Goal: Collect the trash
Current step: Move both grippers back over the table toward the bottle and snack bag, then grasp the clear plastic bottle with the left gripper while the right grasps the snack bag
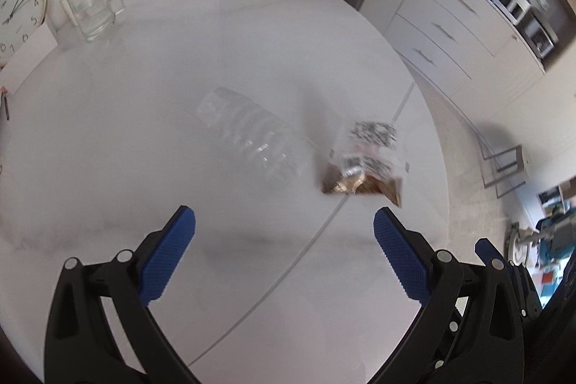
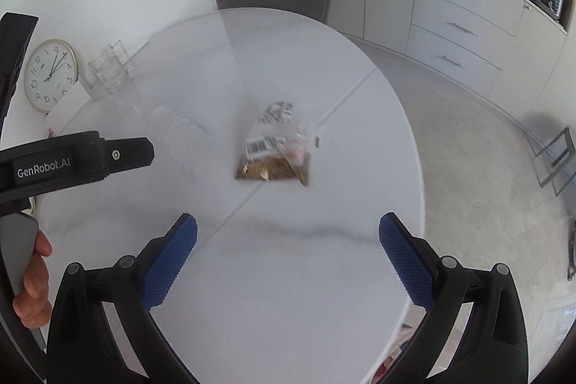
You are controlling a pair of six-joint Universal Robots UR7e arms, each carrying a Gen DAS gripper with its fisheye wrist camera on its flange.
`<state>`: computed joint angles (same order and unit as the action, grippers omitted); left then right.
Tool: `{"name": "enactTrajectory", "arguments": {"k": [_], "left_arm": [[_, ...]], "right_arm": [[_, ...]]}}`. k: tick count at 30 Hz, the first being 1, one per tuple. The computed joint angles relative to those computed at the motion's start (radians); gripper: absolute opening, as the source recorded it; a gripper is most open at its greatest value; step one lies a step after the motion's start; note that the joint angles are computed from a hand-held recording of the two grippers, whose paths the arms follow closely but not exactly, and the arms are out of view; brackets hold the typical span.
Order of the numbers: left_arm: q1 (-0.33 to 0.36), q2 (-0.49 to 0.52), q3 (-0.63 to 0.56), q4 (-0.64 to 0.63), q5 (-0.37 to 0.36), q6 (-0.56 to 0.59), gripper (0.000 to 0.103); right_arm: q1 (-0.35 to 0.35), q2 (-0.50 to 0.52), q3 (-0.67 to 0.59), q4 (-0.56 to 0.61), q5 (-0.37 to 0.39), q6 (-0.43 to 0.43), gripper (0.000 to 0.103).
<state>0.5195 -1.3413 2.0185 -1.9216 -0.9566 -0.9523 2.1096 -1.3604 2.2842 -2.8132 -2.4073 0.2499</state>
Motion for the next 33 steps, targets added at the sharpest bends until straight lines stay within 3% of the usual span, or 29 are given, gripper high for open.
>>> {"name": "enactTrajectory", "arguments": {"k": [6,14,21,27,31,33], "left_arm": [[0.097,0.084,-0.054,-0.041,0.015,0.023,0.095],[0.208,0.2,-0.138,-0.047,-0.008,-0.141,0.095],[0.244,0.276,-0.207,0.014,0.002,-0.287,0.095],[0.266,0.324,-0.258,0.06,-0.002,-0.345,0.095],[0.28,0.344,-0.278,0.083,-0.037,-0.363,0.085],[0.27,0.351,-0.285,0.107,-0.022,-0.381,0.082]], "right_arm": [[-0.075,0.108,-0.069,-0.095,0.025,-0.084,0.1],[-0.157,0.203,-0.142,-0.124,0.029,-0.111,0.1],[-0.186,0.238,-0.169,-0.118,0.011,-0.103,0.1],[-0.193,0.239,-0.179,-0.105,-0.001,-0.113,0.1],[-0.196,0.238,-0.18,-0.098,-0.002,-0.115,0.1],[-0.198,0.236,-0.179,-0.098,-0.002,-0.116,0.1]]}}
